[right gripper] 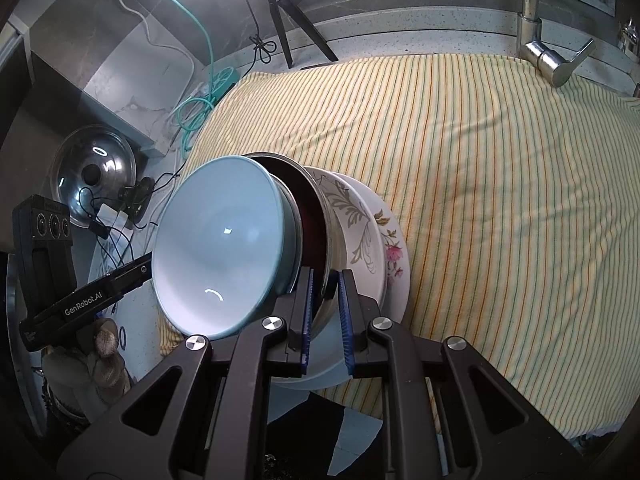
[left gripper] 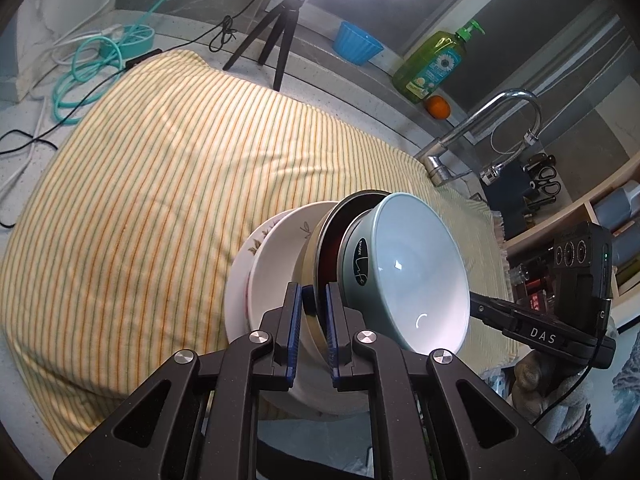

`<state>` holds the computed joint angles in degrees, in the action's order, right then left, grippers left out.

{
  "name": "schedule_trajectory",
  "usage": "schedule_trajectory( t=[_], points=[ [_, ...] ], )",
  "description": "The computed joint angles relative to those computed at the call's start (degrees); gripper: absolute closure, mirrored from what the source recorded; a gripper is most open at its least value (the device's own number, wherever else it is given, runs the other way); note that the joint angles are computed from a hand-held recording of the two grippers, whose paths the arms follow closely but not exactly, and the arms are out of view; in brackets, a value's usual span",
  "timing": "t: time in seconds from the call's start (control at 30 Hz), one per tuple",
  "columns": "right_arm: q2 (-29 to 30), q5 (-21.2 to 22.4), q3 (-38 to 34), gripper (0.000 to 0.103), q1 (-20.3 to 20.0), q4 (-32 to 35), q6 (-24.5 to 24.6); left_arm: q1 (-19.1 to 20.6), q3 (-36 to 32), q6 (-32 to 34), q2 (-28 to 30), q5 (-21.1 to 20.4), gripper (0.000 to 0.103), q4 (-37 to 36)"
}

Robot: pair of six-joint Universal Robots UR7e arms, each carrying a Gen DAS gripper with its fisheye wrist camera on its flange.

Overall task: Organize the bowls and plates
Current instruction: 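Lift the nested bowls with both grippers and lower them onto the plate stack, then open both grippers and release the nested bowls on the plates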

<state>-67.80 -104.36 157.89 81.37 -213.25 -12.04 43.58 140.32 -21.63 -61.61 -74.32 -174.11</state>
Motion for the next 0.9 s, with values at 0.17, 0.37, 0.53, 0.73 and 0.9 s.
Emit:
schedule_trajectory(
  t=[0.17,0.37,0.53,0.73,0.9],
  points=[
    [-0.5,0.4,-0.1,0.089,-0.3,0.5,-0.8,-0.3,-0.1,0.1,0.3,0.9,0.094,-0.2],
    [-1.1,0.1,0.6,0.089,-0.2,-0.3,-1.7,-0.6,0.3,-0.6,0.3,2.3,0.088,-1.0],
    [-2.2,0.2,1.2,0.081,-0.4,-0.6,-2.7,-1.0,0.7,-1.1,-0.3,3.3,0.079,-1.2],
    [-4.6,2.1,2.3,0.069,-1.1,-1.1,-3.4,-1.8,1.3,-2.0,-0.6,4.2,0.076,-1.8],
    [-6.4,1.8,3.6,0.049,-0.2,-3.1,-4.2,-2.9,2.2,-2.4,-1.8,5.4,0.070,-2.1]
  ],
)
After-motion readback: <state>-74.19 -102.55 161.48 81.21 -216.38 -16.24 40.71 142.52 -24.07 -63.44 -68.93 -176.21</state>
